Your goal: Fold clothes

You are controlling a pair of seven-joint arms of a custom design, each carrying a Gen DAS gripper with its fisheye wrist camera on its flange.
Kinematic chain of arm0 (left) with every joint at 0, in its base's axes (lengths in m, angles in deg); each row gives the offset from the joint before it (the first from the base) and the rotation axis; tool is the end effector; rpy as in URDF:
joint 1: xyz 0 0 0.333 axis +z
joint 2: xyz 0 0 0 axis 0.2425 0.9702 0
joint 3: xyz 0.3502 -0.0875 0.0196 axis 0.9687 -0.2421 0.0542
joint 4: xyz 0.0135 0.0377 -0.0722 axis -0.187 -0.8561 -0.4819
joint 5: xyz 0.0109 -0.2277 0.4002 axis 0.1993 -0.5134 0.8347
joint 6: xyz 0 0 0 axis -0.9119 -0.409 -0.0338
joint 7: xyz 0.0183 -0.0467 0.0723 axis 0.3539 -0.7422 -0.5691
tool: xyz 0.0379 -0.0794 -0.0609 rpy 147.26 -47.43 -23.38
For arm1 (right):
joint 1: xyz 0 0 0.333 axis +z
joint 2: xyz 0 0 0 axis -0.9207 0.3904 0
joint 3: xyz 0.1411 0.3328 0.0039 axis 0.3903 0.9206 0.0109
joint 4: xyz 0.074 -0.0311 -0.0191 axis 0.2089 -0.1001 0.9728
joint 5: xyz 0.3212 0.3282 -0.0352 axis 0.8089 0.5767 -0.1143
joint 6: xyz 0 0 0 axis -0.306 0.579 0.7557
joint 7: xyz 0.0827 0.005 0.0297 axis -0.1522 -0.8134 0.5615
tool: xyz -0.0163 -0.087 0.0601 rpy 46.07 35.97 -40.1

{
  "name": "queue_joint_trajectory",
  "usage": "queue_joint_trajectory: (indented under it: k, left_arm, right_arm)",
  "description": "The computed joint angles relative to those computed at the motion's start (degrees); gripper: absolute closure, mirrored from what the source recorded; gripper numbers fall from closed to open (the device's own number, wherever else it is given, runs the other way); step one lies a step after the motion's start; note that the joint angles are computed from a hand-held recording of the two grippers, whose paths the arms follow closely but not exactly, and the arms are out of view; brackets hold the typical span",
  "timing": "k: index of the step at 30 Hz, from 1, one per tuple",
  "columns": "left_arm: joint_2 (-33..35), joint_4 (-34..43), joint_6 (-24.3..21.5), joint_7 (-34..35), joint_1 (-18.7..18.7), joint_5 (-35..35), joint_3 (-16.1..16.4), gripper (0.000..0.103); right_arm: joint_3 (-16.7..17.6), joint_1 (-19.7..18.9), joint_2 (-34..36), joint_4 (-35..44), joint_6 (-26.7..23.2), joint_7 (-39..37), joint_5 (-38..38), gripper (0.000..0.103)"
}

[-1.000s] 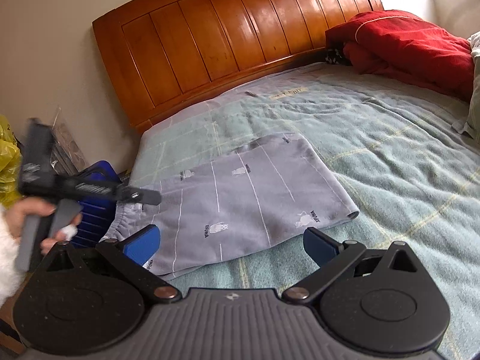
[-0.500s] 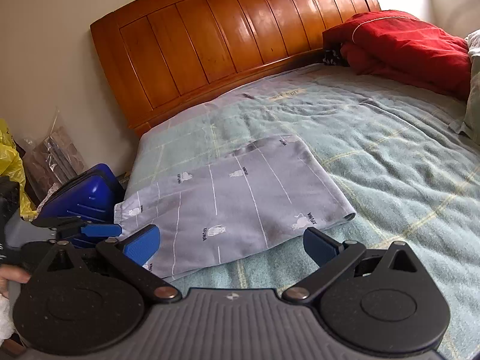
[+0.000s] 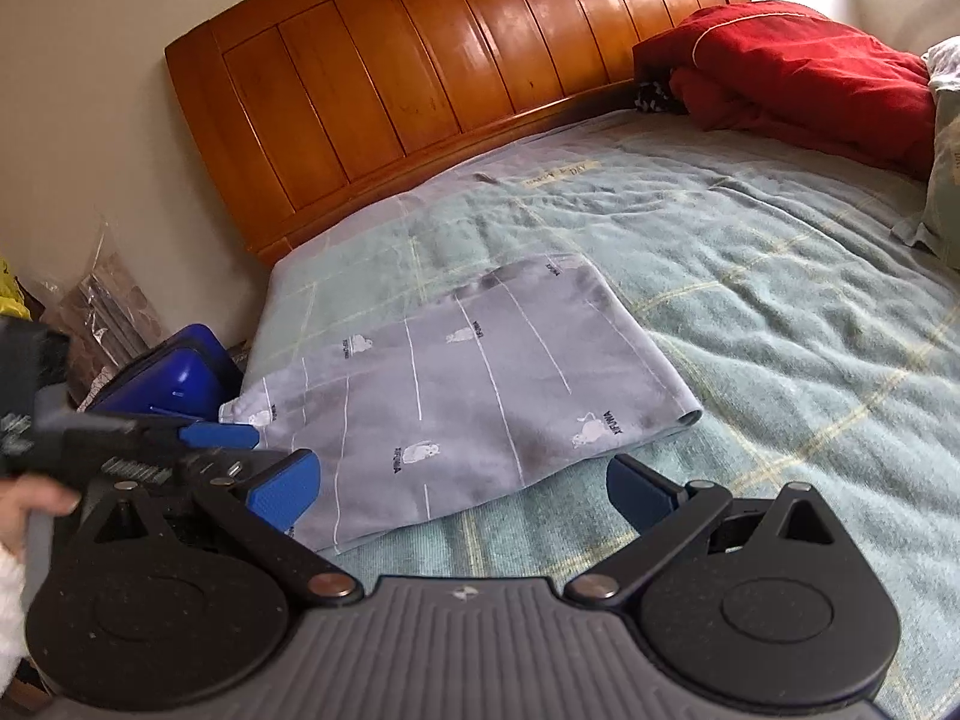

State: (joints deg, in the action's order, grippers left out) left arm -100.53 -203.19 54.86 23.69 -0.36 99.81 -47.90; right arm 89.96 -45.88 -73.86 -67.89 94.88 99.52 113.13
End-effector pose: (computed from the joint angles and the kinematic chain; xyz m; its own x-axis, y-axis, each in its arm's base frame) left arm 0.4531 -0.3117 0.4686 0.4429 -0.8719 0.2090 -0.6357 -0.4698 -0.6125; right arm 0.6272 0.4035 0.4852 0.8120 -0.4578 -0.3620 -0.5501 -0.3929 -0.7369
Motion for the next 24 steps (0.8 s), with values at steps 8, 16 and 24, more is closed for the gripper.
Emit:
queue_joint_trajectory:
  k: [8,16,24]
  left_arm:
    - [0.91,3.8,-9.03,4.47,-2.55,-2.86,-1.47,0.012]
    - [-0.66,4.96,-18.33,7.48,-7.95,-0.92,-4.79,0.004]
    - [-1.36,4.32,-22.87,3.93,-10.6,3.76,-6.29,0.001]
  right_arm:
    - [-0.15,1.05,0.38,0.09,-0.34,2.51,-5.24,0.0]
    - [0.81,1.27,0.13,-0.81,4.92,-2.57,-2.16,0.0]
    - [1.41,7.34,5.56,5.29,13.21,4.06,-18.55,0.0]
